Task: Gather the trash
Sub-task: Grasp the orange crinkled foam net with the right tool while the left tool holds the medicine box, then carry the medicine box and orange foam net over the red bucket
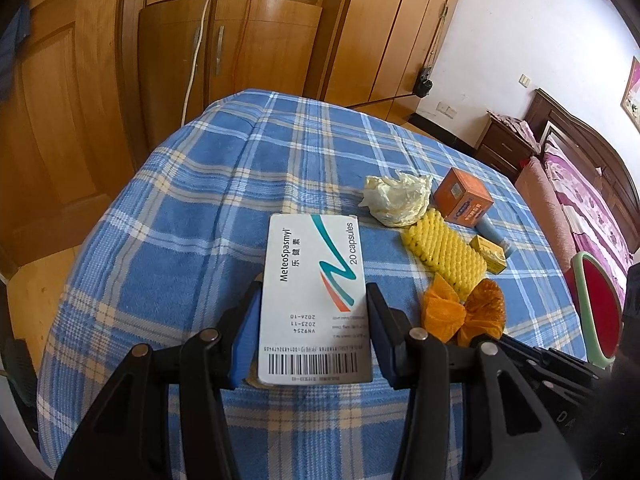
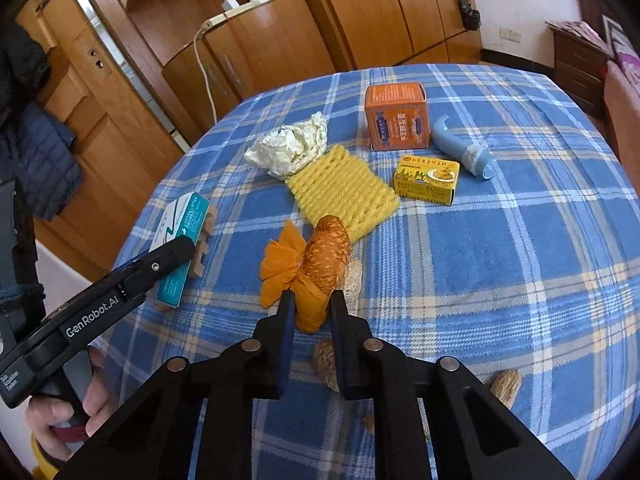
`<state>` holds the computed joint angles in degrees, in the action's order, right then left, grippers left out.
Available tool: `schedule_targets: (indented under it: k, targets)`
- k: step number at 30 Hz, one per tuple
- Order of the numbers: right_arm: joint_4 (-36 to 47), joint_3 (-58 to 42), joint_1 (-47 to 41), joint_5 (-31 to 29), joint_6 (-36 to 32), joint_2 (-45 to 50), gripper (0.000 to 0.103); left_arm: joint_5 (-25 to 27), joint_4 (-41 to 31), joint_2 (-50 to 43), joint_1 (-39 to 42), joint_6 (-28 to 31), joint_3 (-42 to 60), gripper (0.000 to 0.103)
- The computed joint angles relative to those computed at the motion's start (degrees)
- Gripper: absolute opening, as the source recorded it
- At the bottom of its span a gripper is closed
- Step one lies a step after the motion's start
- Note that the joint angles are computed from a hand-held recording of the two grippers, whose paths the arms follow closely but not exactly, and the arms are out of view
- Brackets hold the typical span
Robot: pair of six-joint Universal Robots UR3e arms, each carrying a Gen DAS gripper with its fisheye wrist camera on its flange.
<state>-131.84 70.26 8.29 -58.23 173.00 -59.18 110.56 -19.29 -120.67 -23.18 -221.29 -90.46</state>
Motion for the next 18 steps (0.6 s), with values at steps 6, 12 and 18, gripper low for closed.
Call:
schedule_targets:
  k: [6, 12, 18]
  targets:
    - [-3.3, 5.1, -2.0, 2.0, 0.6, -3.9, 0.013, 0.1, -0.7, 0.0, -0.8, 0.1, 1.3, 0.050]
    - [-6.5, 10.8, -5.1, 3.7, 1.4, -8.6, 0.013, -1.1, -0.8, 0.0, -1.4, 0.5, 2.7, 0.050]
    - [-10.0, 15.7, -8.7, 4.0, 2.5, -13.2, 0.013, -2.3, -2.0, -1.2, -2.3, 1.4, 6.3, 0.050]
